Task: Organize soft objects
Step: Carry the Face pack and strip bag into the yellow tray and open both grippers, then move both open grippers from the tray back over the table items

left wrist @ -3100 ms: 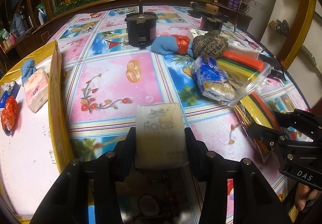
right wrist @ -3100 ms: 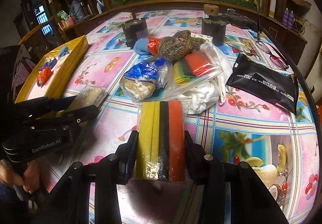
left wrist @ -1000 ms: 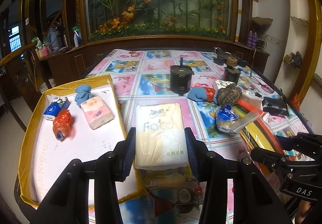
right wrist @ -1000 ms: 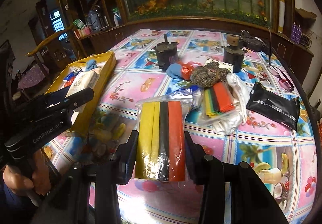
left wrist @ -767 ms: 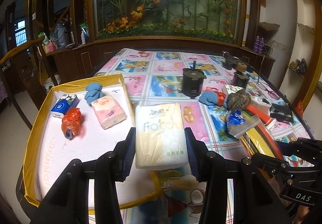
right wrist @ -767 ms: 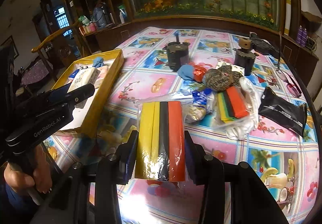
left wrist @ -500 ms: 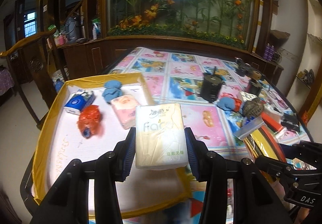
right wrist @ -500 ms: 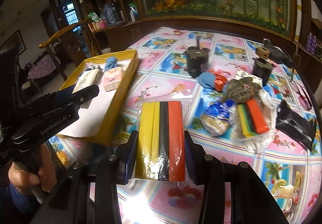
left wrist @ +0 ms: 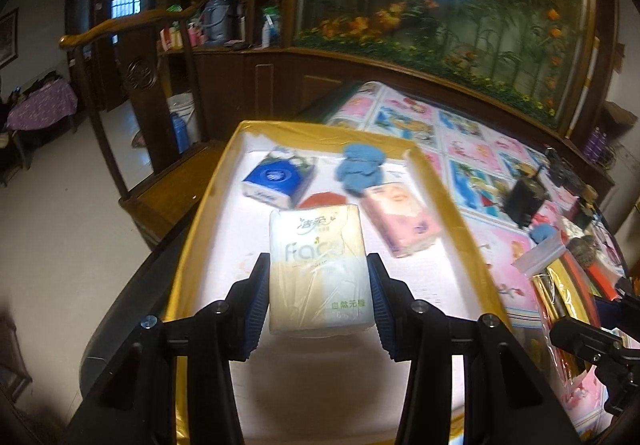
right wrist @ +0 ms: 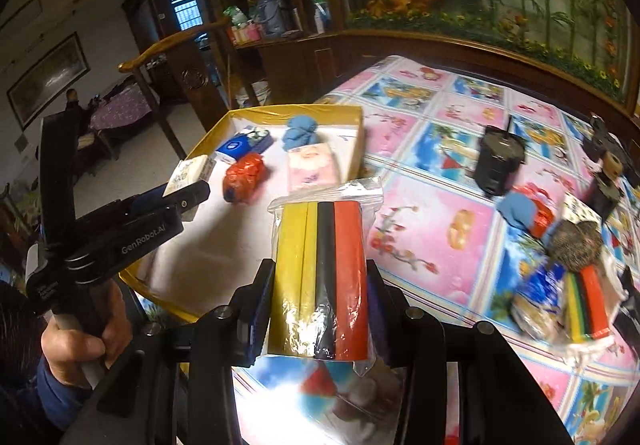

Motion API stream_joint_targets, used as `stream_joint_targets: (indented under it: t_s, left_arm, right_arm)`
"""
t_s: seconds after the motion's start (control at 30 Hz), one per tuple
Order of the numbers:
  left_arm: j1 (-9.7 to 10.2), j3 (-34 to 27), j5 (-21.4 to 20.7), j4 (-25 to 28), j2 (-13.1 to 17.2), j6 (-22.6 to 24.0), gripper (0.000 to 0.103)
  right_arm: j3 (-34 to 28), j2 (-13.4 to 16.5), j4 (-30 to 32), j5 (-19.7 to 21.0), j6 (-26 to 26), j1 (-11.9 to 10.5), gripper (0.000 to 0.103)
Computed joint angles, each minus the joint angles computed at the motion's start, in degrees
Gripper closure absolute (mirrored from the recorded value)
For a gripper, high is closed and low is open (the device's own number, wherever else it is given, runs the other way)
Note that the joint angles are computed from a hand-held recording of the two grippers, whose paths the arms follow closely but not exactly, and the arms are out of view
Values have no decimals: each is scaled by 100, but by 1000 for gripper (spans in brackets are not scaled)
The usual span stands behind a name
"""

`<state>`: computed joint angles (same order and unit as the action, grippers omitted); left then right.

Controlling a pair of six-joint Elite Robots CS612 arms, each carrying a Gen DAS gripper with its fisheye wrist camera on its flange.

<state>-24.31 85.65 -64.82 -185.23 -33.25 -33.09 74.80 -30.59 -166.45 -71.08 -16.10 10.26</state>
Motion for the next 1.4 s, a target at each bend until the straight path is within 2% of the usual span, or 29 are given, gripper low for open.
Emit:
stream_joint_targets:
  t_s: [0.23,0.57,0.87,0.93,1.0,1.1,1.4]
  left_arm:
    - [157,-43,-316,414,25,-228,58]
    - [213,-122,-432,653,80,-210,58]
    - [205,-161,-387,762,95,-218,56]
    - [209,-171,-413,795,91,-265,53]
    - [203,-162,-403,768,85,-281,42]
    - [179,-137,-353,729,60,-251,41]
    - [17,-5,-112,554,-91,-110,41]
  right_arm:
    - [-787,441,994,24,-53,212,57]
    - [-1365,800,1482,-54,-3,309,56]
    - [-1318,802,1355,61,-100,304,54]
    - [-1295,789,1354,128,-134,291,48]
    - [-1228,757,1277,186,-178,277,37]
    - [-1095,689,1115,265,-165,244,35]
    - [-221,250,64,1021,278,-134,35]
